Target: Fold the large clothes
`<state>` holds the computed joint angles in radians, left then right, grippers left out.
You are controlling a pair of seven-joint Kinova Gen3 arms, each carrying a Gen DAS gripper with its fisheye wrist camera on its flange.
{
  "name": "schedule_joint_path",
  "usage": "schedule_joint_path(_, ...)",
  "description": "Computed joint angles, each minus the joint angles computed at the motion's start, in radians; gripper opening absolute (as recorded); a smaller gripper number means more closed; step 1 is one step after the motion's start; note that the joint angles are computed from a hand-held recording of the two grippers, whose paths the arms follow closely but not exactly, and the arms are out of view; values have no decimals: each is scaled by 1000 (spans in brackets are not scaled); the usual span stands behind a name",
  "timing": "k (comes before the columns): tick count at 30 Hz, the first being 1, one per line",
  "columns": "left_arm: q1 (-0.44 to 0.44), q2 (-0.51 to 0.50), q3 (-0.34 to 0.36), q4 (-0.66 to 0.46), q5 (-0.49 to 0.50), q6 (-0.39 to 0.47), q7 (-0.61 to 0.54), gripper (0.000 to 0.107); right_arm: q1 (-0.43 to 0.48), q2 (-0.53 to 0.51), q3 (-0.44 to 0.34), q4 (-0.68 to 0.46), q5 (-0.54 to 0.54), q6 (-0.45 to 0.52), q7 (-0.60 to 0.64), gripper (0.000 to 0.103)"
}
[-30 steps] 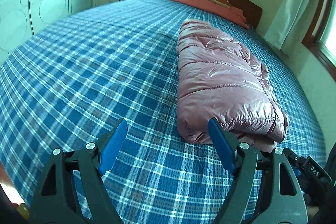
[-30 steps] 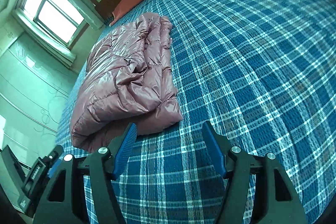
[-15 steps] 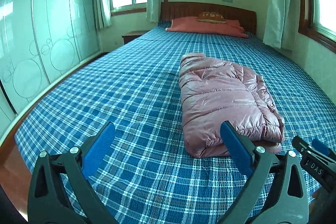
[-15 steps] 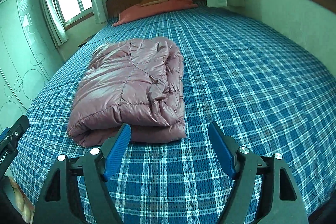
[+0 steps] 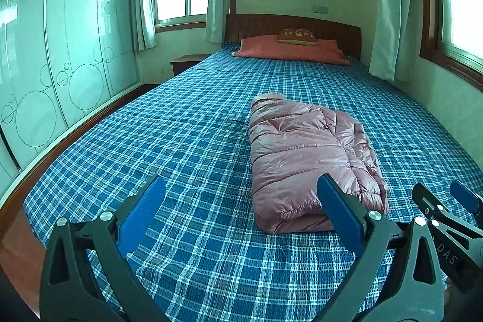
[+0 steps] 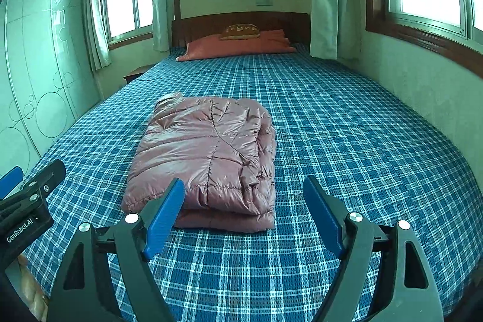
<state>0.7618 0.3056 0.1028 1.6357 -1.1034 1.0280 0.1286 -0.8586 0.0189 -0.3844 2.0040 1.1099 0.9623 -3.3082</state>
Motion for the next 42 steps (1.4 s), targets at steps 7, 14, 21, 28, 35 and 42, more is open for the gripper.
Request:
schedule_joint_path(7,3,-2,2,6,-5,3,14,100,-2,0,-2,0,6,-5,-1,79)
schedule_joint_path(14,-1,-4,4,12,-1,-10,16,100,-7,6,0,-2,9,-11,-4,79)
schedule_joint_path(21,1,-3,4,11,2,-14,15,100,-15,13,2,-2,15,-10,-14,79)
schedule_joint_path(28,6,-2,4,7,0,-12,13,100,-17,8,1,0,20,-9,-19,79)
schedule_joint_path(35,5,0,4,1,9,-14,5,100,-16,8,0,1,21,-10,-18,79)
schedule_joint_path(42,8,1,2,1,11,-17,6,100,-15,9,1,2,25,-11,-19,79)
